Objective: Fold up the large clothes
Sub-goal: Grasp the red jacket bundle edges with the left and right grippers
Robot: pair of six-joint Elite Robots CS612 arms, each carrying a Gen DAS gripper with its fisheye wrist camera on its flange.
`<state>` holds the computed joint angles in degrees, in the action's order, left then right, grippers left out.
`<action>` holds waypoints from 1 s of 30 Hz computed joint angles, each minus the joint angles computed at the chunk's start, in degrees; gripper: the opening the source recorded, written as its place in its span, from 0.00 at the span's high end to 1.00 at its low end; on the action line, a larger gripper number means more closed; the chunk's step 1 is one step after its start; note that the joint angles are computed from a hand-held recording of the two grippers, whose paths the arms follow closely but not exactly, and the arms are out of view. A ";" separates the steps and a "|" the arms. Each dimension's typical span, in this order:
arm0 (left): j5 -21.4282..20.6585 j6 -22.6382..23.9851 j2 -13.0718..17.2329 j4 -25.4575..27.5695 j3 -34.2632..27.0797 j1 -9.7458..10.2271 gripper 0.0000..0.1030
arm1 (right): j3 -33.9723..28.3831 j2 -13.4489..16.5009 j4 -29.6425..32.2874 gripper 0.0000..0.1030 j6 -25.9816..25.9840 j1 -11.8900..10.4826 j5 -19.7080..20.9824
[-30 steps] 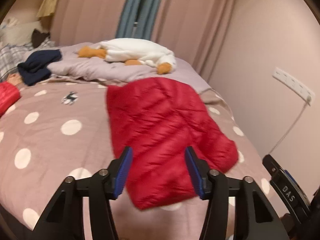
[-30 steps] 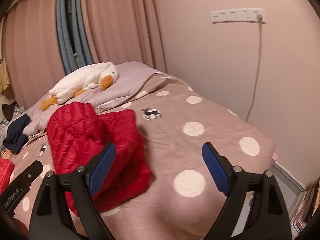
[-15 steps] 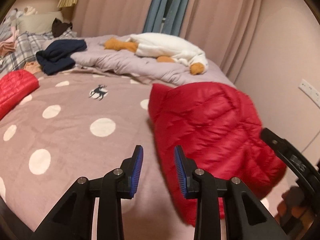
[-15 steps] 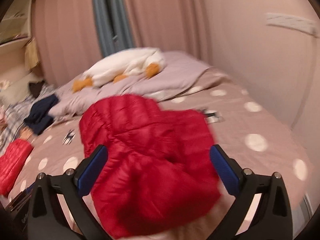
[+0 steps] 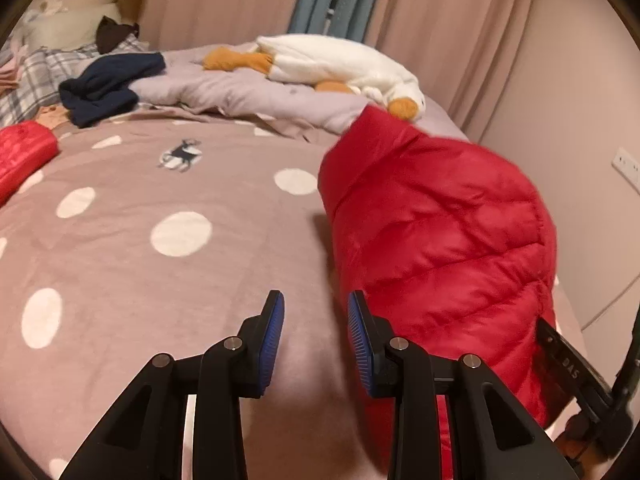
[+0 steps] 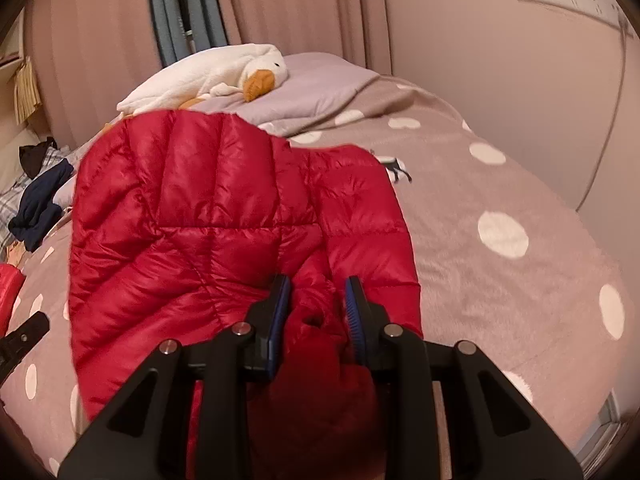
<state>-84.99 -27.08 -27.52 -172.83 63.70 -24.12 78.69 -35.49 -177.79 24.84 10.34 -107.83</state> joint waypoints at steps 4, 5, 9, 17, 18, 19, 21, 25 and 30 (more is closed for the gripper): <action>-1.92 -0.06 1.76 0.88 -2.58 -0.22 0.69 | 0.22 0.72 0.20 0.72 -0.24 0.01 -3.00; -2.94 0.92 2.63 2.27 -4.06 -0.48 0.69 | 0.57 0.86 -0.06 0.72 0.57 -0.17 -2.93; 0.87 5.68 5.22 7.17 -8.00 -2.39 0.69 | 1.39 1.51 -0.37 0.67 3.52 -0.95 -2.69; 8.84 9.92 6.74 1.99 -7.79 -4.48 0.77 | 2.80 2.51 -4.31 0.64 6.99 -2.82 3.50; 9.06 10.67 6.51 2.09 -7.60 -4.48 0.77 | 2.63 2.49 -3.80 0.63 6.74 -2.70 3.04; 8.87 11.42 6.22 2.21 -7.37 -4.37 0.77 | 2.29 2.45 -2.96 0.60 6.31 -2.52 2.29; 7.78 12.41 5.47 2.91 -6.82 -4.06 0.77 | 1.96 1.97 -1.12 0.48 5.72 -2.21 0.55; 2.17 4.77 2.57 1.05 -3.57 -1.66 0.80 | 5.59 -1.64 -1.94 0.47 13.67 -3.33 4.02; 3.34 2.52 2.07 -4.56 -4.69 -0.32 0.81 | 6.31 -3.73 -9.44 0.71 6.07 -1.50 -2.47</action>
<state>-81.64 -24.56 -25.44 -177.40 59.01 -24.45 85.00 -39.21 -187.23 30.91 8.84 -110.30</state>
